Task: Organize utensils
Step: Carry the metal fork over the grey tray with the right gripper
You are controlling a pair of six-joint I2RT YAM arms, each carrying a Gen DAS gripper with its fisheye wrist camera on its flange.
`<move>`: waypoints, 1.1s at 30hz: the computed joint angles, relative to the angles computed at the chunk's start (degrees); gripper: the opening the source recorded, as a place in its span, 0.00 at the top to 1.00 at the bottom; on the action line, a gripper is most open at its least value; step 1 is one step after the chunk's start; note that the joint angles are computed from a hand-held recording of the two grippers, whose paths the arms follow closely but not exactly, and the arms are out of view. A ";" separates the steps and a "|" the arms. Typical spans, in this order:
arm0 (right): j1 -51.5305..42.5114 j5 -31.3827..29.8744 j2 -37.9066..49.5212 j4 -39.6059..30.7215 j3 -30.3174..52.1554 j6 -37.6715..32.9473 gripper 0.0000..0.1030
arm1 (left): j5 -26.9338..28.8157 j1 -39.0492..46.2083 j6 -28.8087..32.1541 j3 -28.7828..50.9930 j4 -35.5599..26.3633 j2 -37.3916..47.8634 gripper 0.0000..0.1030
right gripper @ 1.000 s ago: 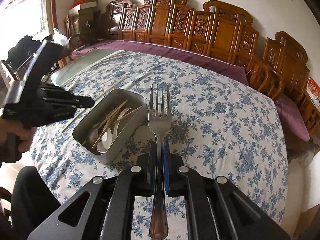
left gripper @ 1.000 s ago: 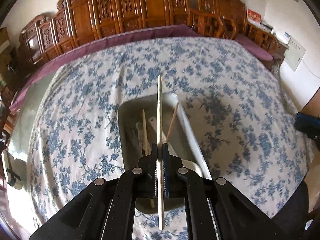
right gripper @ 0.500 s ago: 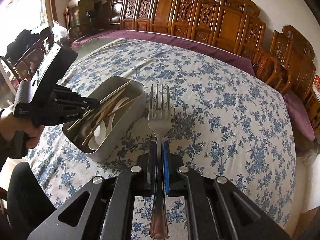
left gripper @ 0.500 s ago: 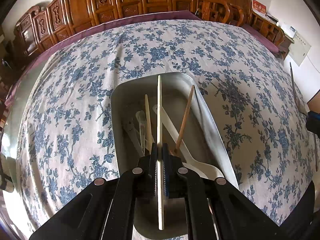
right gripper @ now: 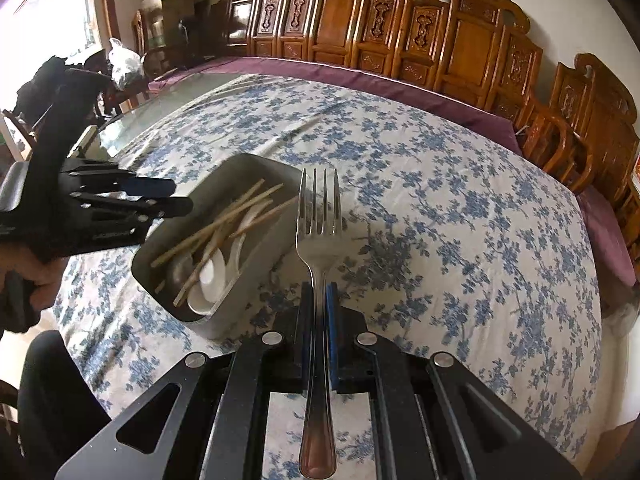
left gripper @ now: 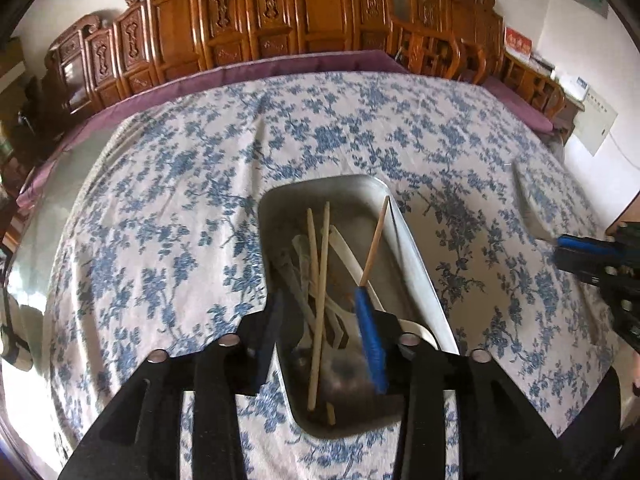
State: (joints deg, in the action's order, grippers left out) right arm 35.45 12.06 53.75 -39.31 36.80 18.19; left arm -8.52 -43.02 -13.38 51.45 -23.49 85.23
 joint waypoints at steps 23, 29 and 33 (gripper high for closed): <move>9.89 2.37 19.96 9.69 9.68 5.20 0.92 | -1.01 6.83 -2.70 -14.63 -5.91 -29.64 0.24; 8.69 0.28 26.28 13.90 12.16 5.36 0.92 | 0.47 9.05 -1.75 -14.33 -7.54 -32.07 0.24; 7.53 -0.66 31.10 15.67 14.59 5.39 0.92 | 0.60 10.02 -1.33 -14.48 -7.34 -31.95 0.24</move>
